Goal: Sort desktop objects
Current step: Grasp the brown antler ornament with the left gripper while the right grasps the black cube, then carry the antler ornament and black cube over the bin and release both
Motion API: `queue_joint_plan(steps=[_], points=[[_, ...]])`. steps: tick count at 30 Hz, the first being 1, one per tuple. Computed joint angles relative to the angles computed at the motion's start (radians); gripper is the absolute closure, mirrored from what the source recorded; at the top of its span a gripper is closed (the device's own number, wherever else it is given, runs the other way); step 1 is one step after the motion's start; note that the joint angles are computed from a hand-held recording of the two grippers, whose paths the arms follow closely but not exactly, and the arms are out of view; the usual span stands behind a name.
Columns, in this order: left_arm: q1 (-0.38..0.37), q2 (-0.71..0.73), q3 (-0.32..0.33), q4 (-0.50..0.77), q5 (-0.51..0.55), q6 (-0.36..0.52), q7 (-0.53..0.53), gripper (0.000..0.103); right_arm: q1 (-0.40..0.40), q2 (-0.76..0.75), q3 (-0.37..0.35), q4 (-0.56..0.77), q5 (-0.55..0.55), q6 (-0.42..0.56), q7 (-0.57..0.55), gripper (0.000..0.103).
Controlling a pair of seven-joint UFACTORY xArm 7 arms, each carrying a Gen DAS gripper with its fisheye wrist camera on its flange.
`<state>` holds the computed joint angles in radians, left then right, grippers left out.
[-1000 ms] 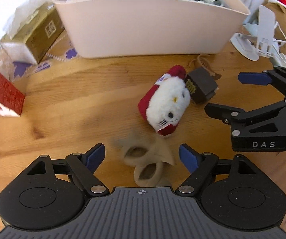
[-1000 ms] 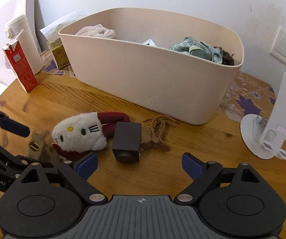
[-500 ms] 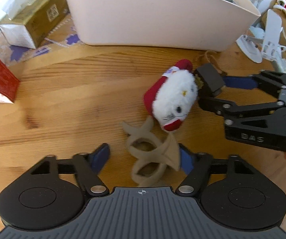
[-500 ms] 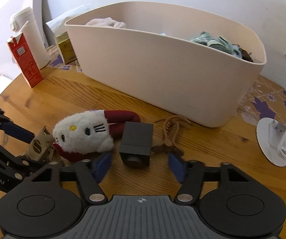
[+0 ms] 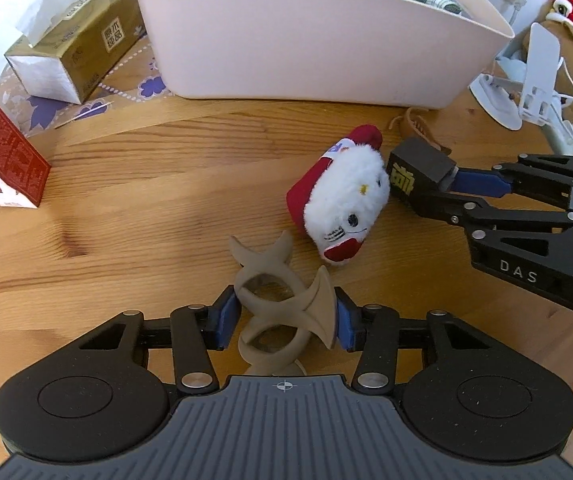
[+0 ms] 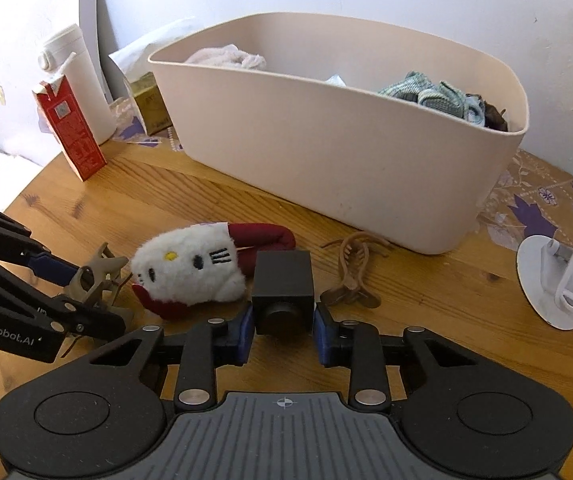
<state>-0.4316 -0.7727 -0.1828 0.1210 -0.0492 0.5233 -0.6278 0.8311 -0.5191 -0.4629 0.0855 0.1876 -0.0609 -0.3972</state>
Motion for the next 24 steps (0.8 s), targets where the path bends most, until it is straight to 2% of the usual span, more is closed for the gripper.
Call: queue_joint_plan(steps=[9,18,24], points=[[-0.021,-0.117,-0.030,-0.008,0.010,0.069,-0.044,0.054,-0.163,-0.188,0.156,-0.071,-0.003,0.097,0.021,0.075],[-0.045,-0.250,-0.050,-0.007,0.031,0.163,-0.066,0.054,-0.341,-0.522,0.269,-0.138,0.010,0.322,0.012,0.075],[-0.060,-0.317,-0.070,0.008,0.042,0.214,-0.075,0.054,-0.447,-0.734,0.285,-0.154,0.019,0.497,-0.031,0.075]])
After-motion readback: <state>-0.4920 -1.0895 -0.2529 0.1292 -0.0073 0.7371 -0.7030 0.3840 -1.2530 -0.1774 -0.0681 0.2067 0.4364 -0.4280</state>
